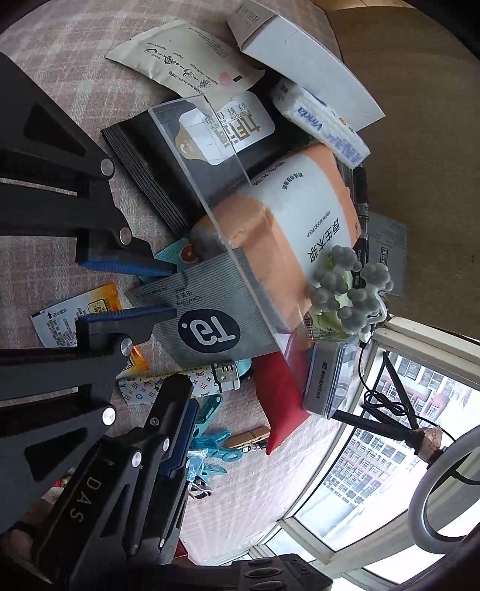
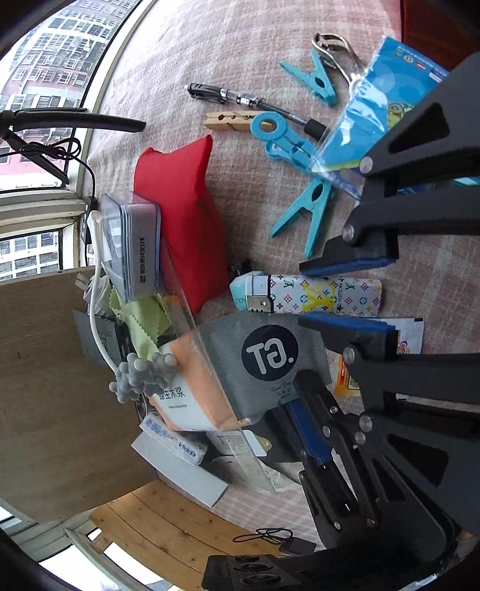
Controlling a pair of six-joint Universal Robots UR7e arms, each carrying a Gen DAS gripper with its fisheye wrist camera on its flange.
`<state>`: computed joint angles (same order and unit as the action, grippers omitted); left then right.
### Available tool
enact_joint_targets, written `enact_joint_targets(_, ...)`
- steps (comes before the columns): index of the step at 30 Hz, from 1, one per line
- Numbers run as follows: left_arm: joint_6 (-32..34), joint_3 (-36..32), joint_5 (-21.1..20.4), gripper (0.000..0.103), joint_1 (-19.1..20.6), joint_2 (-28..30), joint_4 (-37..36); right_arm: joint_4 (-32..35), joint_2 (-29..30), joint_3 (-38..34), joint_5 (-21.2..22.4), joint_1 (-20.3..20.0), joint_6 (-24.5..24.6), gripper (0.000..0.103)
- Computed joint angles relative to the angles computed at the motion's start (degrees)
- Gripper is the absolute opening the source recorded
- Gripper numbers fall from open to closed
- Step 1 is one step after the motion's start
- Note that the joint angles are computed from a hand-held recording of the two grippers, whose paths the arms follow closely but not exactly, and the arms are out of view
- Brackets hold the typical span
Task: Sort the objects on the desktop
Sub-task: 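Reach the right gripper toward the patterned lighter beside the grey pouch, then grasp the patterned lighter with the right gripper while the left gripper pinches the grey pouch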
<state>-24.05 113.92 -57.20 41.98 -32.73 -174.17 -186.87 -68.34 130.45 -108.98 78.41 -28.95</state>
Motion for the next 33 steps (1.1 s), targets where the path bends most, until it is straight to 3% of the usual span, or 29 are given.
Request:
enact_joint_targets(4, 0.4, 1.2, 0.8, 0.01, -0.5, -0.3, -2.2, 0.3, -1.9, 1.2, 3.8, -1.5, 1.0, 0.009)
enact_joint_targets(7, 0.8, 2.1, 1.1, 0.008, -0.9, -0.5, -4.0, 1.2, -2.9, 1.7, 5.6, -2.1, 1.8, 0.006)
enact_joint_targets(26, 1.4, 4.7, 4.0, 0.004, -3.6, -1.5, -5.5, -4.0, -2.2, 4.1, 2.6, 0.6, 1.2, 0.002)
enact_joint_targets(29, 1.2, 5.1, 4.4, 0.004, -3.4, -2.0, -5.4, -4.5, -0.6, 3.0, -1.6, 2.1, 0.7, 0.009)
enact_joint_targets(31, 1.0, 5.3, 4.5, 0.004, -3.2, -2.3, -5.3, -4.9, 0.0, 2.6, -2.7, 2.4, -0.4, 0.026)
enact_joint_targets(33, 1.0, 5.5, 4.4, 0.004, -3.2, -2.5, -5.2, -5.1, 1.2, 2.0, -4.3, 2.7, -0.8, 0.029)
